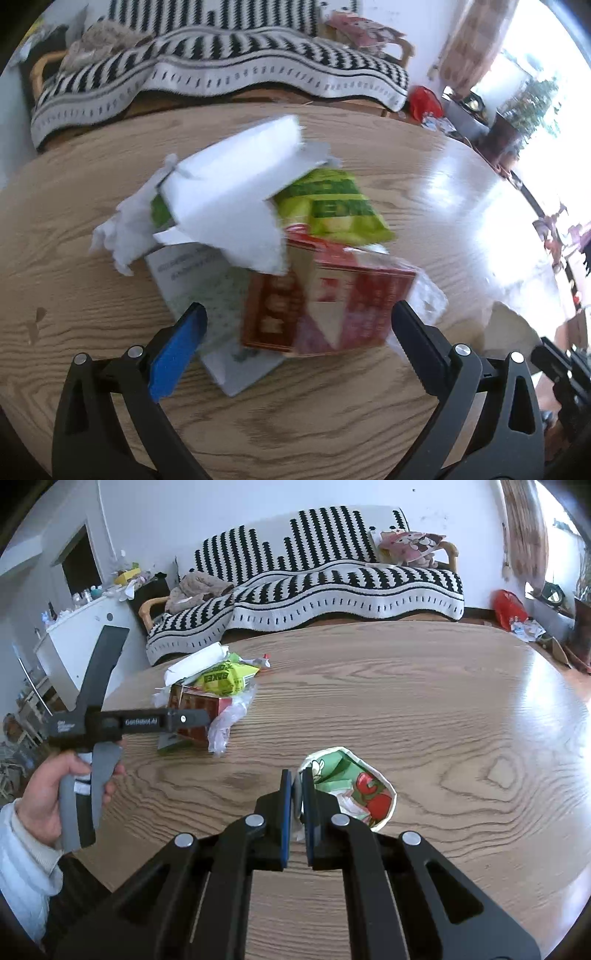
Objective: Collect trash
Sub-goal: 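Close the left gripper on the red cigarette box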
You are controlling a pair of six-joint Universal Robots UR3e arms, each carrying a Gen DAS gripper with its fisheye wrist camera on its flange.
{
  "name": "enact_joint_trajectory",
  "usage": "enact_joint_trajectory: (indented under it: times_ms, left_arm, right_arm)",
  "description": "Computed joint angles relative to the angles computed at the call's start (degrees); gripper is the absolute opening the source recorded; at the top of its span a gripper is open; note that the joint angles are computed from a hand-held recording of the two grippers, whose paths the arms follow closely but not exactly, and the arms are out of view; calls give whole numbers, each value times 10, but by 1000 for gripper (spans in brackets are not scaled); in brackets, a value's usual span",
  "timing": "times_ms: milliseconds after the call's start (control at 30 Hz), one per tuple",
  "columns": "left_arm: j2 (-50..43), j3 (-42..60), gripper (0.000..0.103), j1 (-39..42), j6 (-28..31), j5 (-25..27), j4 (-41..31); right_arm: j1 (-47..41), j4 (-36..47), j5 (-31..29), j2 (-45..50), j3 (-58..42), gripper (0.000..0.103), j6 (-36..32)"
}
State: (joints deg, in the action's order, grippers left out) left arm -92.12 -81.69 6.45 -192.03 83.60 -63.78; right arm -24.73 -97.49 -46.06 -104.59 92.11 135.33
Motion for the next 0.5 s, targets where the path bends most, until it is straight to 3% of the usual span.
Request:
enact_joint_trajectory:
  times_ms: [100, 167, 233, 267, 300, 333, 500]
  left_arm:
    - [7, -10, 97, 11, 0, 10, 4]
    - [15, -22, 91, 19, 7, -2, 13]
    - [28, -43, 57, 40, 9, -46, 29]
    - [31, -47, 49, 47, 10, -60, 29]
    - [30, -48, 34, 47, 16, -65, 29]
    - [31, -52, 29, 49, 19, -77, 30]
    - [43, -69, 28, 48, 23, -94, 61]
  right_arm:
    - [3, 1, 8, 5, -3, 7, 2]
    - [1, 8, 15, 8, -6, 7, -1]
    - [4, 10, 18, 14, -11, 7, -1]
    - [4, 9, 18, 15, -11, 7, -1]
    - [3, 8, 19, 14, -10, 7, -2]
    - [3, 9, 19, 15, -10, 7, -1]
    - [2, 7, 18, 15, -10, 7, 6]
